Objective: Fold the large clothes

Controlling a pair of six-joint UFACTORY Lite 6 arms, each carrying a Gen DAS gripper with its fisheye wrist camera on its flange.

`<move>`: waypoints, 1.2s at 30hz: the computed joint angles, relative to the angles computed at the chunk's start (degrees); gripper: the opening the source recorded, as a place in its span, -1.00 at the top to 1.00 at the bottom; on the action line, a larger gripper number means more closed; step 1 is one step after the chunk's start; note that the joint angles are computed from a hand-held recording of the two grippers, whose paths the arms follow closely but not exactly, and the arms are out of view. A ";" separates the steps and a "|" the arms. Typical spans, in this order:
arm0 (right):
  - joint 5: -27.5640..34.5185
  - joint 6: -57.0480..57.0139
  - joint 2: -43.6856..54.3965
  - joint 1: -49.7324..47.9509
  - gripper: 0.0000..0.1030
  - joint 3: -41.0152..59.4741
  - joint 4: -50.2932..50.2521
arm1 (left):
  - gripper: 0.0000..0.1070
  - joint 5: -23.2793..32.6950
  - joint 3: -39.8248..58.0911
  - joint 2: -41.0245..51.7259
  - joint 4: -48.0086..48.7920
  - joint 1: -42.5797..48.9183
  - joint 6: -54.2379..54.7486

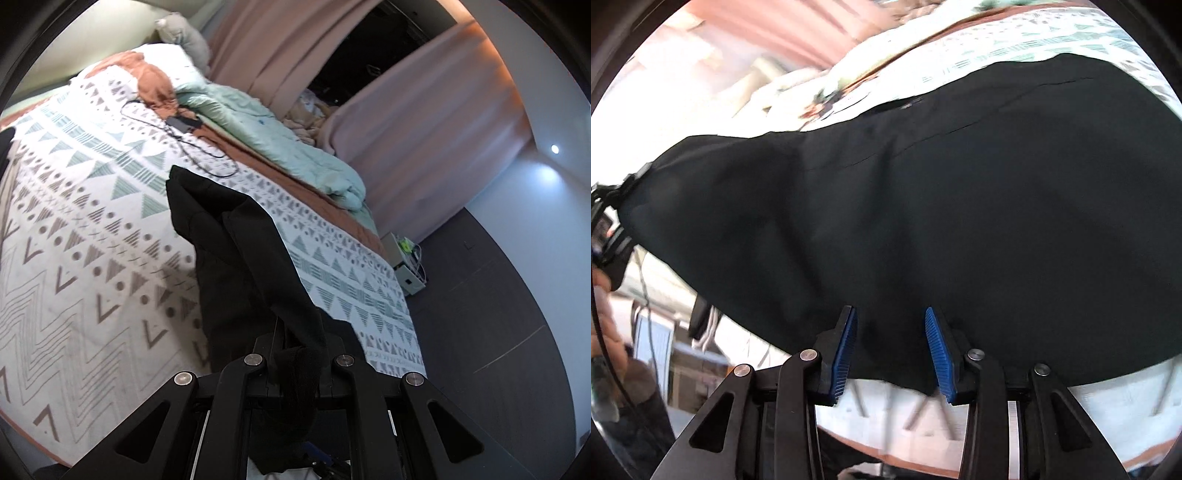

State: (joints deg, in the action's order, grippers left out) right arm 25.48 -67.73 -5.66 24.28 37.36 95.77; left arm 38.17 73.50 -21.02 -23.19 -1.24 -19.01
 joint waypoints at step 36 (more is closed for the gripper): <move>21.65 1.15 -8.53 -51.07 0.22 -12.98 -6.01 | 0.65 3.84 59.19 67.74 5.98 -35.60 -8.36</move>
